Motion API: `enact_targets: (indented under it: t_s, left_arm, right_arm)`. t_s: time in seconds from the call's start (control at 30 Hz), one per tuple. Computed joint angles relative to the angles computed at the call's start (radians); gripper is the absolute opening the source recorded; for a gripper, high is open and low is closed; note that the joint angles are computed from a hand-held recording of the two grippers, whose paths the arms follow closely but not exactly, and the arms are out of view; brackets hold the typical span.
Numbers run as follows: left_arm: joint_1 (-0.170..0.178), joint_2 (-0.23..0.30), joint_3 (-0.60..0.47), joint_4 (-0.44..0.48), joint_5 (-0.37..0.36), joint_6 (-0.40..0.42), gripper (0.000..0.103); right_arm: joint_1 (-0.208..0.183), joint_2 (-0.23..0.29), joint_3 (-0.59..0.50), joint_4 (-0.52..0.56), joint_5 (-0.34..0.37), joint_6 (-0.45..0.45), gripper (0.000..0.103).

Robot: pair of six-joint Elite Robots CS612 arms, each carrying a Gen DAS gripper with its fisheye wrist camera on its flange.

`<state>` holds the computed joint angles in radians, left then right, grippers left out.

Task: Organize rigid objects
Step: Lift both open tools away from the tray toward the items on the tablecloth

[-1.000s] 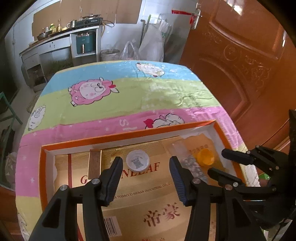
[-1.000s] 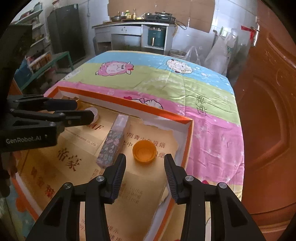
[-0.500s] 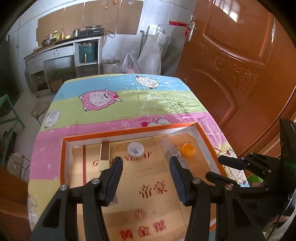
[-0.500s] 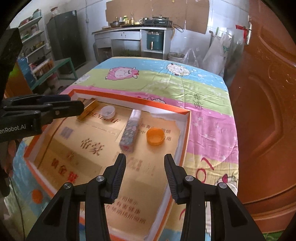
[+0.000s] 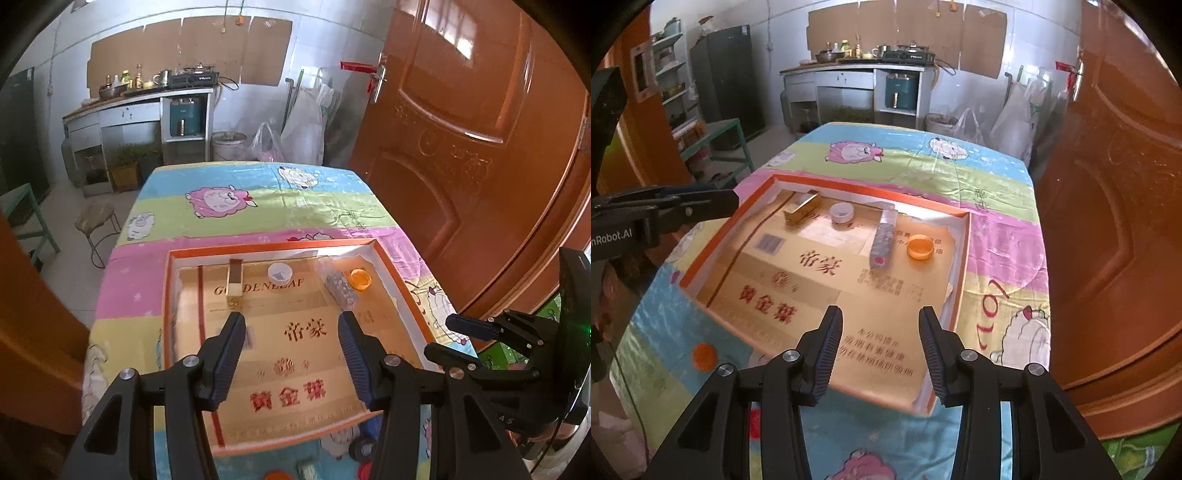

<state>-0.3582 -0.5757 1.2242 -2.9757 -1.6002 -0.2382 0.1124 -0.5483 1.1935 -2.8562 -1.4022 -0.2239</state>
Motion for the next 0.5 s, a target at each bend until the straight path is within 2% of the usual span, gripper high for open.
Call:
enact_targets:
  t_s: [0.2,0.5]
  left_arm:
    - [-0.003,-0.052,0.102,-0.071,0.02,-0.007,0.052]
    - [-0.007,-0.104,0.239,-0.18,0.048,-0.029,0.052]
  right_arm:
    - [0.011,-0.048,0.084,-0.053,-0.005,0.01,0.044]
    - [0.034,-0.1,0.204,-0.158,-0.021,0.041,0.044]
